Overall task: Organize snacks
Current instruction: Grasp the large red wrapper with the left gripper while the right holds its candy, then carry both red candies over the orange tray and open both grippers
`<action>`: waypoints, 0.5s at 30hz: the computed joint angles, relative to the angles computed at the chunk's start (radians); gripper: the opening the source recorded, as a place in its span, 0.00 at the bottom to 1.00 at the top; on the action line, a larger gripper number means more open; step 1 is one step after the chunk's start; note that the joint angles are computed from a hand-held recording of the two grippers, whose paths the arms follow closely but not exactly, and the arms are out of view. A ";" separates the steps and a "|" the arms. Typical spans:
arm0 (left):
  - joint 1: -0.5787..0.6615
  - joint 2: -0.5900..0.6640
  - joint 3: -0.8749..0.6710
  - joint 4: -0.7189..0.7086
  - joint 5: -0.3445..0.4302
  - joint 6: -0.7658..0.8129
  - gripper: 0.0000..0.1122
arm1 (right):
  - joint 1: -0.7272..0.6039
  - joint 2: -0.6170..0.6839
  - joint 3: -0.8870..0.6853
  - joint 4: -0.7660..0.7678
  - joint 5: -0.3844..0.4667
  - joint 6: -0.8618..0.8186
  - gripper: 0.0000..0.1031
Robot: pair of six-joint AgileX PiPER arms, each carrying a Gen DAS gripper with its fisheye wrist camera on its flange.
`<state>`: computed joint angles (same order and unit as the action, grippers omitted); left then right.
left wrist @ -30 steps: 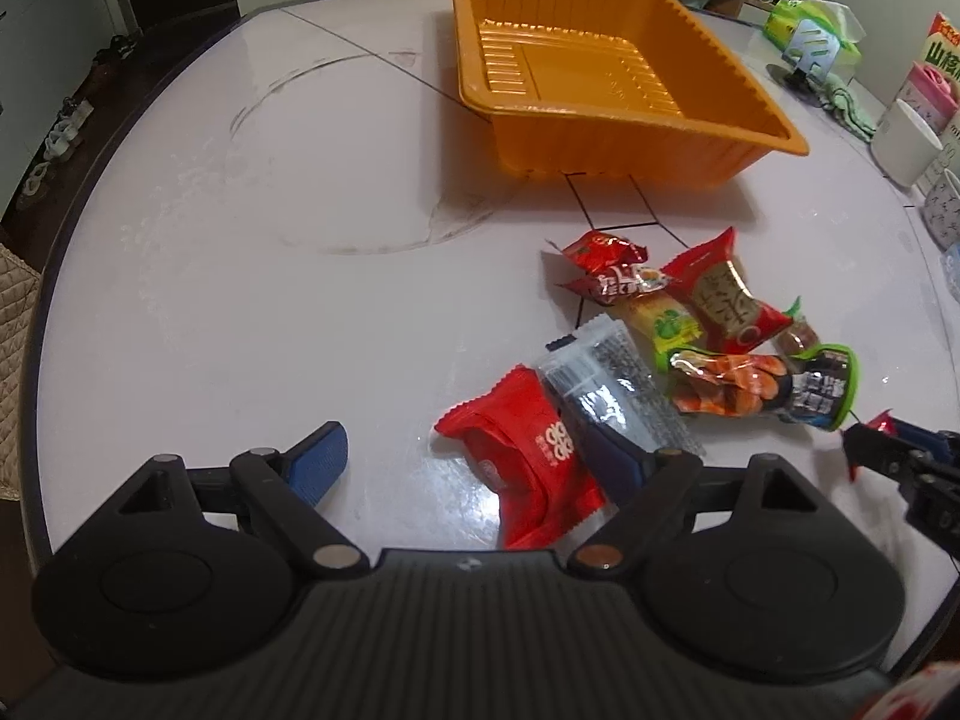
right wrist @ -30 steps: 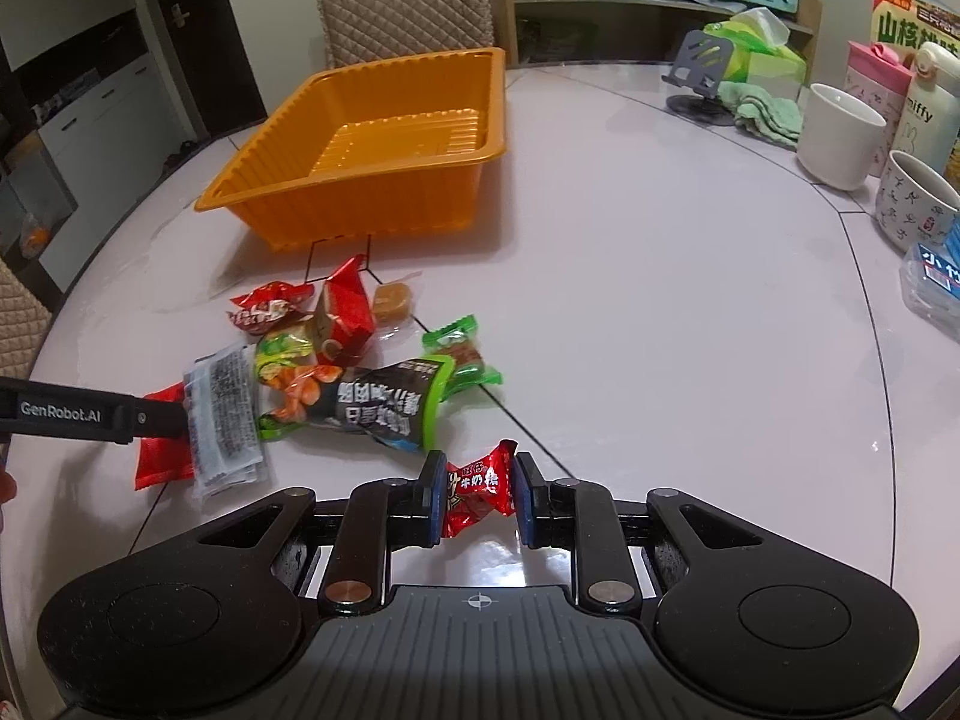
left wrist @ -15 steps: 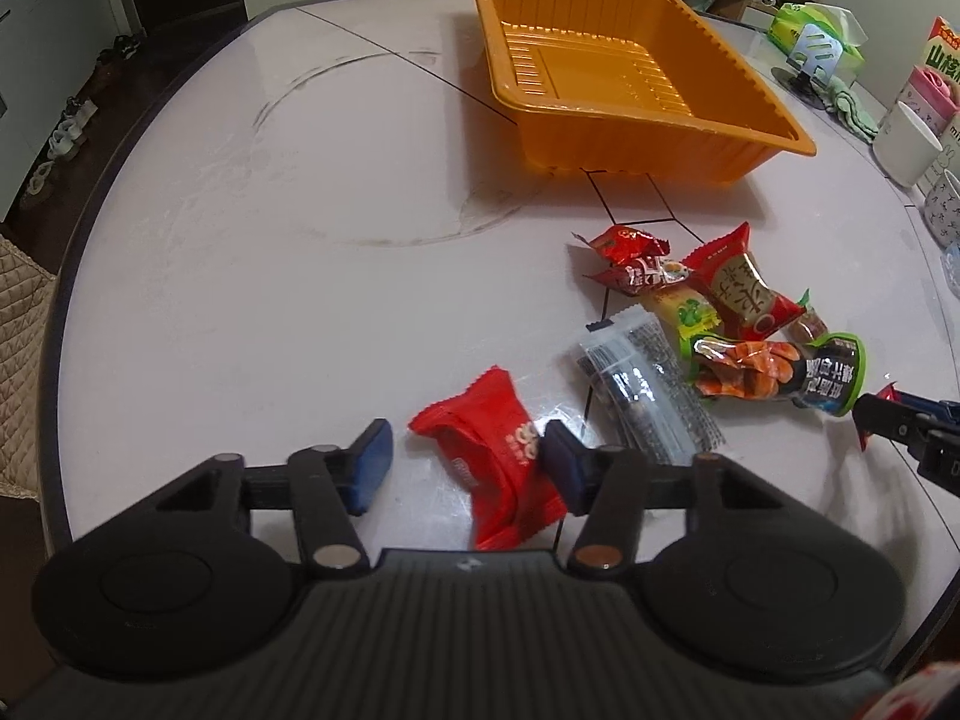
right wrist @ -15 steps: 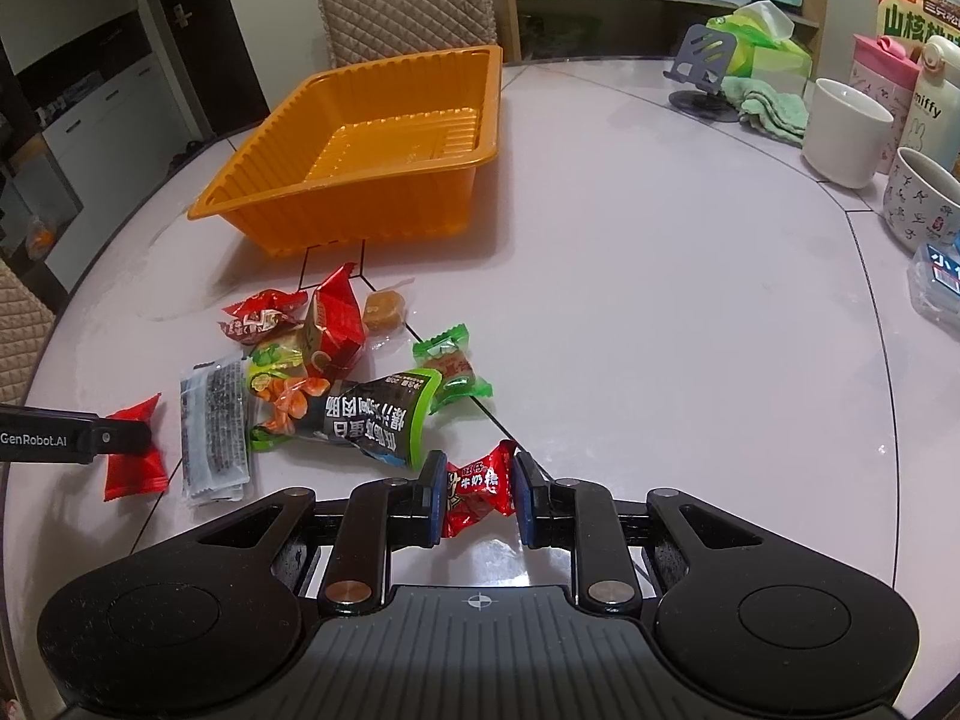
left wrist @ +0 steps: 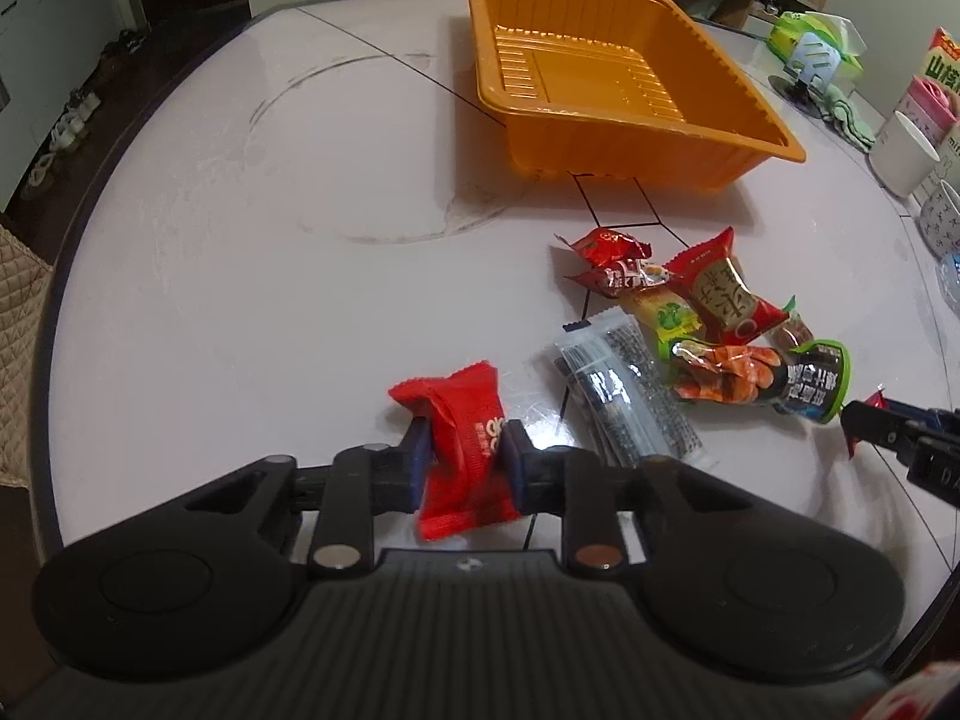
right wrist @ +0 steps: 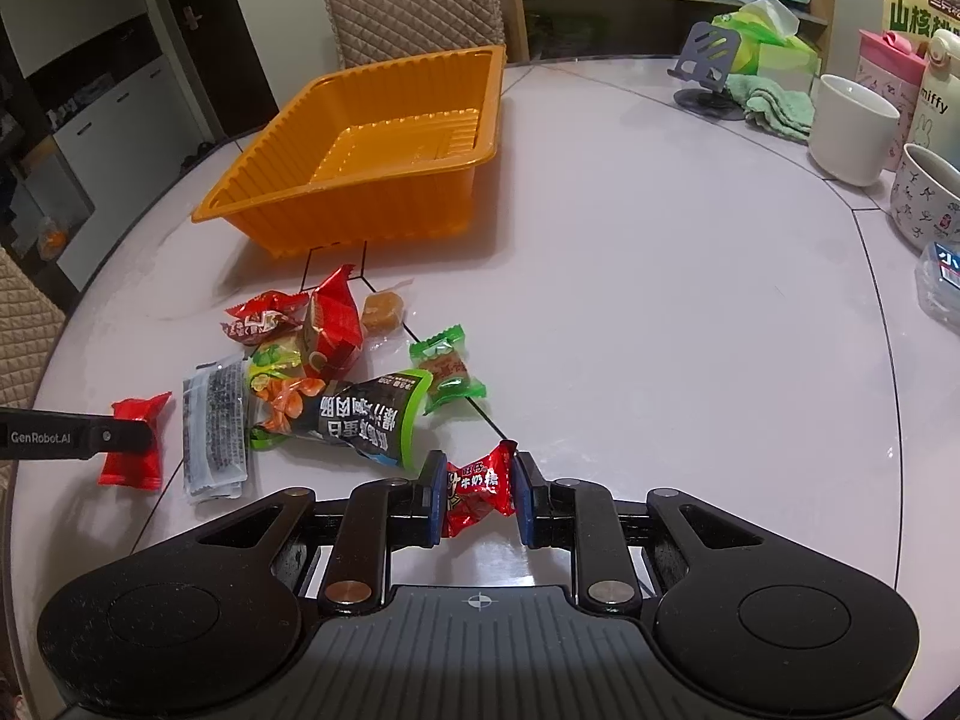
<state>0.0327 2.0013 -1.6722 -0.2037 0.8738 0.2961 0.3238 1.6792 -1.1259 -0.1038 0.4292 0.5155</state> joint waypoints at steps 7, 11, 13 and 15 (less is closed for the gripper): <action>0.021 -0.037 -0.005 -0.040 0.012 0.047 0.18 | -0.022 -0.044 0.004 0.051 0.008 -0.057 0.23; 0.029 -0.048 -0.052 -0.074 0.044 0.089 0.18 | -0.033 -0.073 -0.007 0.080 0.010 -0.078 0.23; 0.030 -0.051 -0.080 -0.095 0.052 0.119 0.18 | -0.041 -0.082 -0.021 0.099 0.008 -0.090 0.23; 0.027 -0.039 -0.133 -0.105 0.080 0.129 0.18 | -0.044 -0.083 -0.042 0.099 0.010 -0.091 0.23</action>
